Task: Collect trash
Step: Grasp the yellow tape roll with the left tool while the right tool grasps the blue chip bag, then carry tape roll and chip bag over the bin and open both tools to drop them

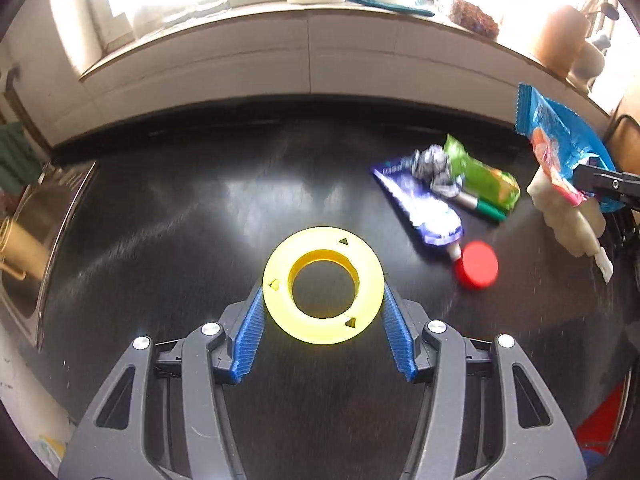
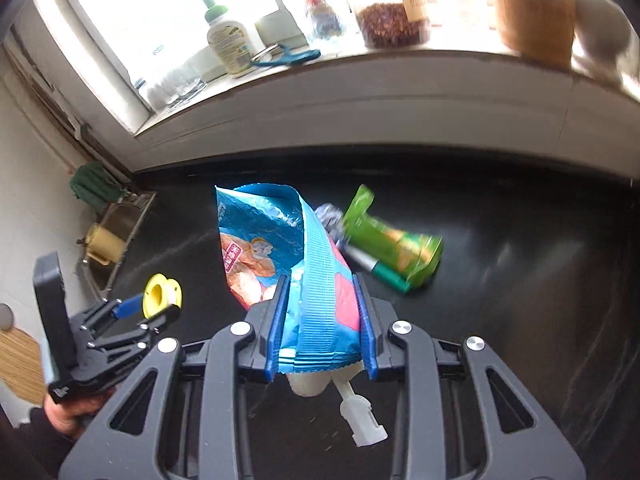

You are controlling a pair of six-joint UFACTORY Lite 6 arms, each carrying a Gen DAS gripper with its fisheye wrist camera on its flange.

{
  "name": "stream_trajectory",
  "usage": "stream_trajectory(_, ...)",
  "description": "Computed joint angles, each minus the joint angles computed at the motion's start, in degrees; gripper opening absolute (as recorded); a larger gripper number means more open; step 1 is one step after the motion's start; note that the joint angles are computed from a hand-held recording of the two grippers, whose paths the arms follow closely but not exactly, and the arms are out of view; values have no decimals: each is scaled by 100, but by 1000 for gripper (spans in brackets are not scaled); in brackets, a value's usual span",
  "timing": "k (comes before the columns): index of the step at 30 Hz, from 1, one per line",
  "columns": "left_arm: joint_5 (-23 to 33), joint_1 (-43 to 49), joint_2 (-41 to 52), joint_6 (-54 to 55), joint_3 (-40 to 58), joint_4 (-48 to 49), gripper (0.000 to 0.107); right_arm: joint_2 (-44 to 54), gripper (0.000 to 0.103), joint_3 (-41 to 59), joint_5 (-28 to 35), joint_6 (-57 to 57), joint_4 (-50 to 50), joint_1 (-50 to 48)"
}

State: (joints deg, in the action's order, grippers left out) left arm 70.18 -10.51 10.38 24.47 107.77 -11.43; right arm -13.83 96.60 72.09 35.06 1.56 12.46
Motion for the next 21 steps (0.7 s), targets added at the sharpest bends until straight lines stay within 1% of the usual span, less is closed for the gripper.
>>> stream_trajectory(1, 19, 120, -266, 112, -345, -43, 54, -215, 31, -220, -25, 220, 85, 135)
stream_trajectory(2, 17, 188, -515, 145, -620, -46, 54, -190, 31, -423, -289, 609, -36, 491)
stream_trajectory(3, 104, 435, -649, 348, -733, -135, 54, -249, 31, -555, -369, 784, -29, 606)
stream_trajectory(4, 185, 610, -741, 478, -799, -203, 54, -316, 31, -641, -324, 1007, -74, 791)
stream_trajectory(6, 263, 854, -963, 624, -1069, -282, 54, -137, 31, -525, -277, 1438, -506, 1339)
stream_trajectory(8, 343, 1105, -1052, 808, -1239, -408, 54, -153, 31, -845, -401, 1655, -762, 1630)
stream_trajectory(10, 365, 1287, -1184, 985, -1453, -473, 54, -279, 31, -1313, -546, 1688, -836, 1679)
stream_trajectory(14, 192, 1387, -1384, 1232, -1977, -432, 54, -403, 32, -2274, -937, 1894, -950, 1758)
stream_trajectory(17, 28, 1363, -1517, 1368, -2316, -361, 54, -483, 33, -2646, -1013, 2104, -1076, 1886)
stream_trajectory(21, -58, 1299, -1569, 1429, -2448, -317, 54, -489, 34, -2683, -966, 2268, -1245, 2069)
